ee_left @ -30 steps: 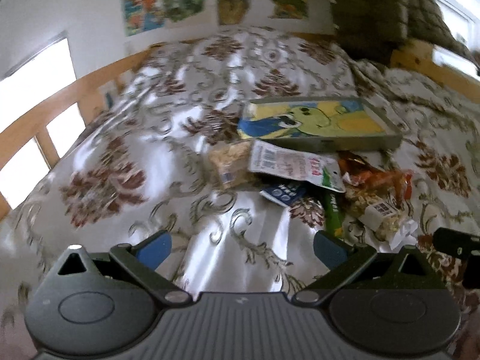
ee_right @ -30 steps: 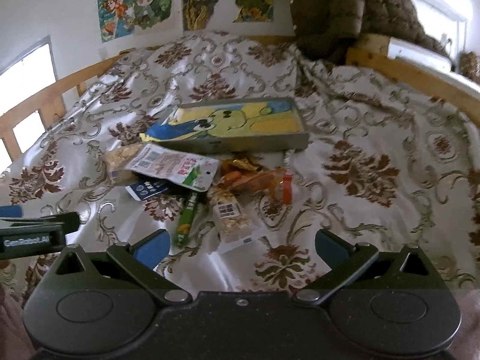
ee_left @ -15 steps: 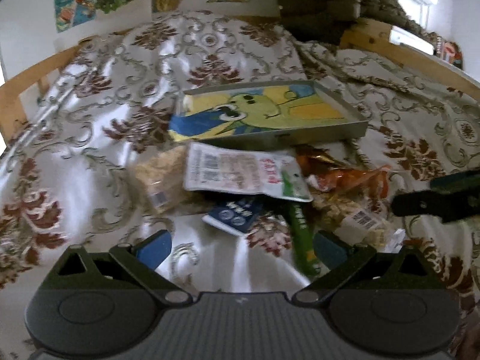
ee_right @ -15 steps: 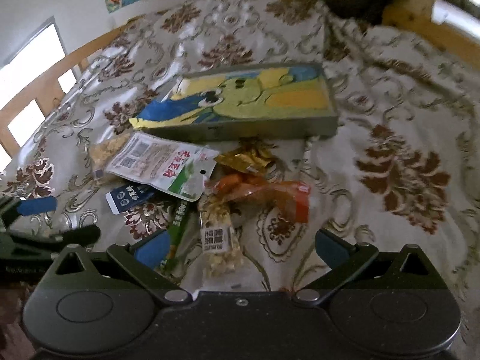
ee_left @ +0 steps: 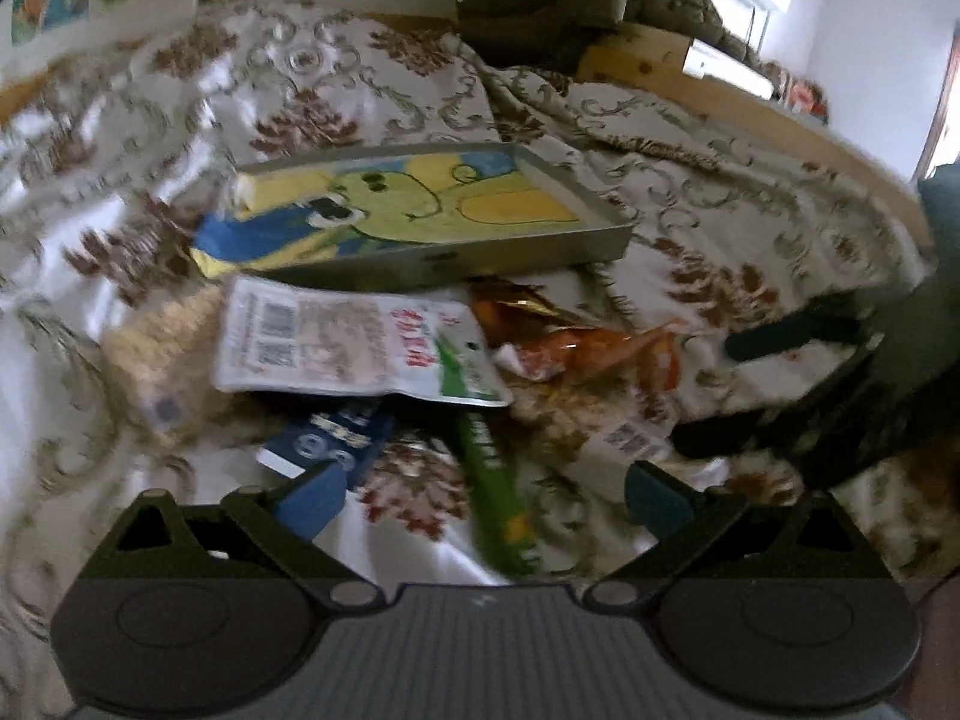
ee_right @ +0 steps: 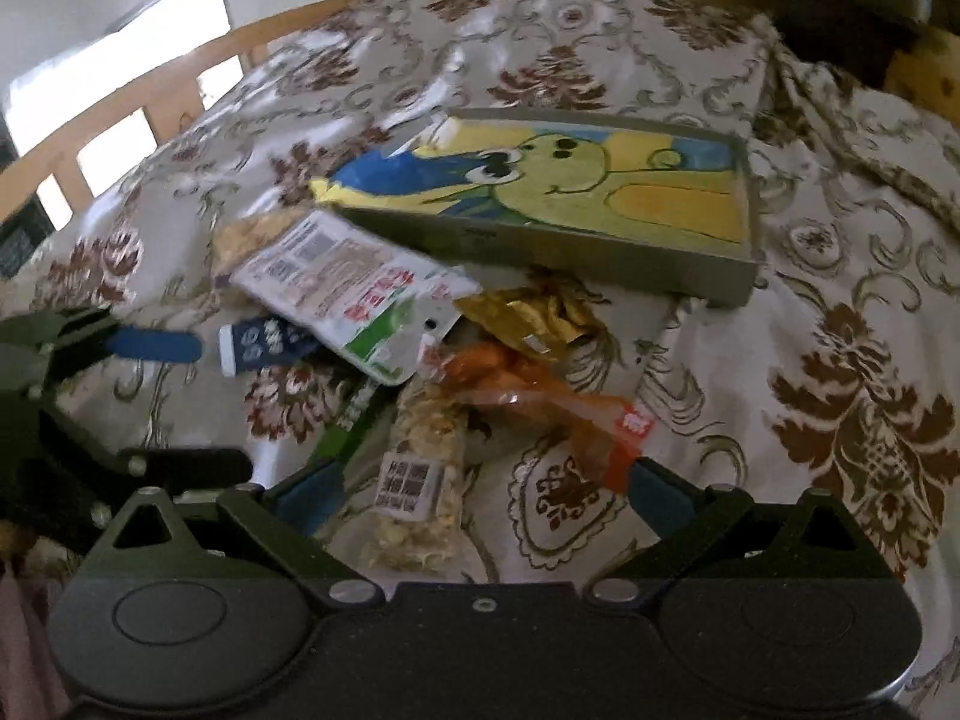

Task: Organize snacks
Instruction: 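Lower the right gripper onto the clear barcode bar while the left gripper approaches the green stick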

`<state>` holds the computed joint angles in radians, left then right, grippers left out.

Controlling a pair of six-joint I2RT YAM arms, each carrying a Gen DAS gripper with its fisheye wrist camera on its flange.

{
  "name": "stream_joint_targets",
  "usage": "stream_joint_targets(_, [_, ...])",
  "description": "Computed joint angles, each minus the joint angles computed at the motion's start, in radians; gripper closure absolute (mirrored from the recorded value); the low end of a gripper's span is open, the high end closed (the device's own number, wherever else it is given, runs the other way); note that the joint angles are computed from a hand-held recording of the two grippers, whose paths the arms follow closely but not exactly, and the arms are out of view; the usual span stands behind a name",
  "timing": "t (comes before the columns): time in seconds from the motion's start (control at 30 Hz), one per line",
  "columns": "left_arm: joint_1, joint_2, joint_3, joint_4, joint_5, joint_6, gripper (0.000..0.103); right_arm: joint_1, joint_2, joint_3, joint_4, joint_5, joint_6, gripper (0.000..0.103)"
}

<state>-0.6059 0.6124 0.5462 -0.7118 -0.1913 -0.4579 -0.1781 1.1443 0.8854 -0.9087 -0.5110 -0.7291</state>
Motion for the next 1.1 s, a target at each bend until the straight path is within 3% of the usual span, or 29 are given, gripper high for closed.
stream_joint_targets(0.07, [0.049,-0.045,-0.022,0.021,0.084,0.004,0.004,0.022,-0.007,-0.016,0.003,0.017,-0.026,0.006])
stream_joint_targets(0.23, [0.045,-0.032,-0.03,0.043,0.061,-0.012,0.003,0.084,-0.036,-0.065,0.026,0.052,-0.048,0.01])
stream_joint_targets(0.37, [0.1,0.033,-0.033,0.081,0.112,-0.032,0.005,0.137,-0.082,-0.123,0.08,0.087,-0.031,0.017])
stream_joint_targets(0.6, [0.13,0.096,-0.056,0.164,0.159,-0.041,0.026,0.173,-0.139,-0.186,0.166,0.137,-0.019,0.026])
stream_joint_targets(0.73, [0.103,0.158,-0.052,0.22,0.144,-0.032,0.032,0.172,-0.129,-0.188,0.194,0.14,0.013,0.032])
stream_joint_targets(1.1, [0.178,0.319,-0.051,0.304,0.172,-0.009,0.032,0.228,-0.13,-0.221,0.261,0.181,0.077,0.04])
